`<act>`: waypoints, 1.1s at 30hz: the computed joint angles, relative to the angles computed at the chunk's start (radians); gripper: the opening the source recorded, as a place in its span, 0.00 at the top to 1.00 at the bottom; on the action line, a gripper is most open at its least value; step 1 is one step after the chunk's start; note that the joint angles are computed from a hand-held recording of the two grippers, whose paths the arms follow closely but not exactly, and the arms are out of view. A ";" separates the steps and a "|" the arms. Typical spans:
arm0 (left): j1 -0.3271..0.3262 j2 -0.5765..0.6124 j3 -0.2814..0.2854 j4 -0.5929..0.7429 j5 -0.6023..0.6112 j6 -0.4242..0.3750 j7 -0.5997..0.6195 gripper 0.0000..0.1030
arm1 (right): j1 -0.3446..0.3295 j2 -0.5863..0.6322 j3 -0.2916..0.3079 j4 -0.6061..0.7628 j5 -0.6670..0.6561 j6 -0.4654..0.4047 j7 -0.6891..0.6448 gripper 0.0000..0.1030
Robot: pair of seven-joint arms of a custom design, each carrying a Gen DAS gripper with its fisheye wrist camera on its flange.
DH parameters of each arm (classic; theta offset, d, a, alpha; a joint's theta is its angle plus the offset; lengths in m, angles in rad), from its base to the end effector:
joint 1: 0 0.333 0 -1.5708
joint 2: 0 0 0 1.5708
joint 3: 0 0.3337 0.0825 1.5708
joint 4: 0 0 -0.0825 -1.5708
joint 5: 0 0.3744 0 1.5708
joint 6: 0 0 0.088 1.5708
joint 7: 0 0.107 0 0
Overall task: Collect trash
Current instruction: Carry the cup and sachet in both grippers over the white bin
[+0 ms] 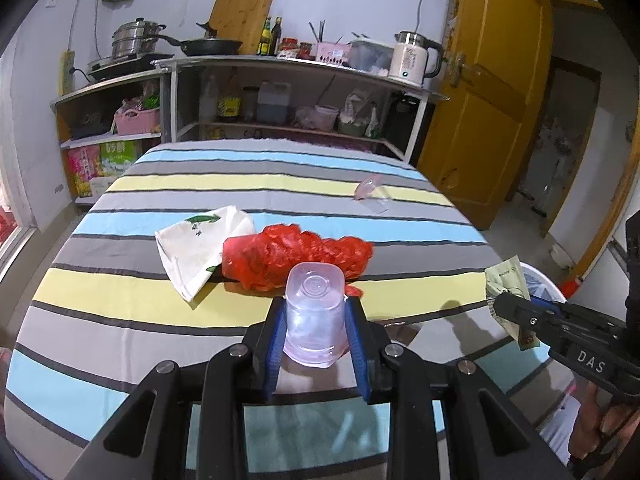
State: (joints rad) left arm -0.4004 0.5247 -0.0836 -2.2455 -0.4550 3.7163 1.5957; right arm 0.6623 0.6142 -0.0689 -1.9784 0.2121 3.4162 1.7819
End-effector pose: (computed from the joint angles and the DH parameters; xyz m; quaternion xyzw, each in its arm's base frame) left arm 0.5390 -0.2137 0.2640 -0.6441 0.6259 -0.3698 0.2380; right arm 0.5588 0.3552 0.2741 -0.7044 0.5860 -0.1507 0.3711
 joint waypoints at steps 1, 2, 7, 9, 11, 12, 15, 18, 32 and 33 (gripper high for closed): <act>0.003 -0.005 -0.004 -0.006 0.006 0.005 -0.003 0.71 | 0.002 -0.006 -0.002 -0.009 0.003 0.008 0.000 0.83; 0.004 -0.011 -0.008 -0.012 0.010 0.009 -0.005 0.71 | 0.004 -0.012 -0.004 -0.018 0.007 0.017 -0.001 0.83; -0.005 -0.026 -0.022 -0.019 0.024 0.013 -0.001 0.71 | -0.008 -0.044 0.007 -0.072 0.030 0.069 -0.010 0.83; -0.012 -0.028 -0.026 -0.010 0.030 0.004 0.003 0.71 | -0.017 -0.054 0.016 -0.090 0.040 0.086 -0.016 0.83; -0.017 -0.027 -0.030 0.000 0.038 -0.005 0.006 0.71 | -0.024 -0.067 0.020 -0.114 0.056 0.106 -0.022 0.83; -0.021 -0.027 -0.033 0.007 0.044 -0.010 0.007 0.71 | -0.028 -0.071 0.023 -0.122 0.064 0.114 -0.025 0.83; -0.037 -0.019 -0.034 0.033 0.056 -0.025 0.016 0.71 | -0.043 -0.092 0.032 -0.159 0.088 0.143 -0.032 0.83; -0.050 -0.005 -0.038 0.073 0.080 -0.054 0.022 0.71 | -0.061 -0.113 0.040 -0.197 0.112 0.170 -0.039 0.83; -0.112 0.107 -0.053 0.301 0.228 -0.184 0.002 0.71 | -0.139 -0.196 0.058 -0.350 0.229 0.269 -0.064 0.83; -0.113 0.116 -0.057 0.318 0.242 -0.191 -0.002 0.71 | -0.145 -0.199 0.060 -0.359 0.235 0.276 -0.064 0.83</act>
